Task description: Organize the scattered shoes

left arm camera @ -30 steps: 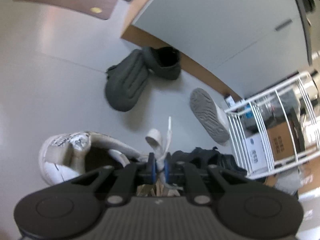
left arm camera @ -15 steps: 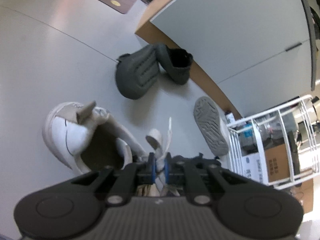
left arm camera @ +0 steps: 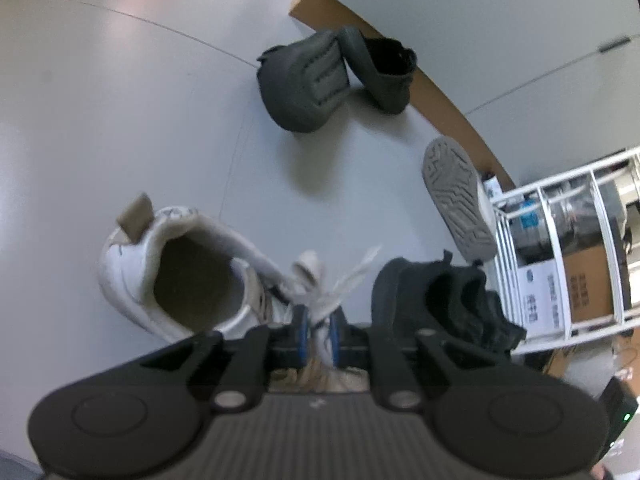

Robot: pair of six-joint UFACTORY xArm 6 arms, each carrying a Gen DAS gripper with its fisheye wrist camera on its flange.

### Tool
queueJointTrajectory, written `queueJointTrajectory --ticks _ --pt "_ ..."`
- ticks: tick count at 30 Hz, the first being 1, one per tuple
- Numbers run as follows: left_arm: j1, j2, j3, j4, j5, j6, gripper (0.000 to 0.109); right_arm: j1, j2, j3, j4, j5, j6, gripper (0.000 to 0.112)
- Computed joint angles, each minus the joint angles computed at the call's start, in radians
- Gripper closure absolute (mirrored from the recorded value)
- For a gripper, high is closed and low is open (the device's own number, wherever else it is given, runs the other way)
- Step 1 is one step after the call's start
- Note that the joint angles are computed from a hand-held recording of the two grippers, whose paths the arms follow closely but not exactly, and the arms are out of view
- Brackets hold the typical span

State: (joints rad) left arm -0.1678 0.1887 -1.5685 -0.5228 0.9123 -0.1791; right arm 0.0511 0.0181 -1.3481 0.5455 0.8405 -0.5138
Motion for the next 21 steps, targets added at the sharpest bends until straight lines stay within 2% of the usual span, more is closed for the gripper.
queueJointTrajectory --ticks 3,5,9,12,15,18,21 --pt "-0.005 0.000 -0.018 0.055 0.038 0.003 0.075 0.025 -0.015 -0.009 0.000 0.006 -0.049 0.033" --pt "-0.004 -0.011 -0.021 0.076 0.068 0.016 0.072 0.043 -0.029 -0.016 -0.011 0.019 -0.080 0.033" --pt "0.012 -0.056 0.008 0.085 0.096 0.059 0.055 0.065 -0.040 -0.075 -0.036 0.140 -0.142 0.033" --pt "0.021 -0.095 0.047 0.110 0.079 0.059 0.048 0.079 -0.039 -0.125 -0.069 0.211 -0.178 0.033" --pt "0.035 -0.120 0.078 0.071 0.070 0.083 0.046 0.102 -0.032 -0.187 -0.142 0.284 -0.190 0.033" --pt "0.032 -0.121 0.077 0.075 0.057 0.084 0.041 0.134 -0.019 -0.276 -0.221 0.373 -0.112 0.033" --pt "0.020 -0.137 0.102 0.095 -0.020 0.065 0.033 0.172 -0.025 -0.320 -0.280 0.386 -0.038 0.033"
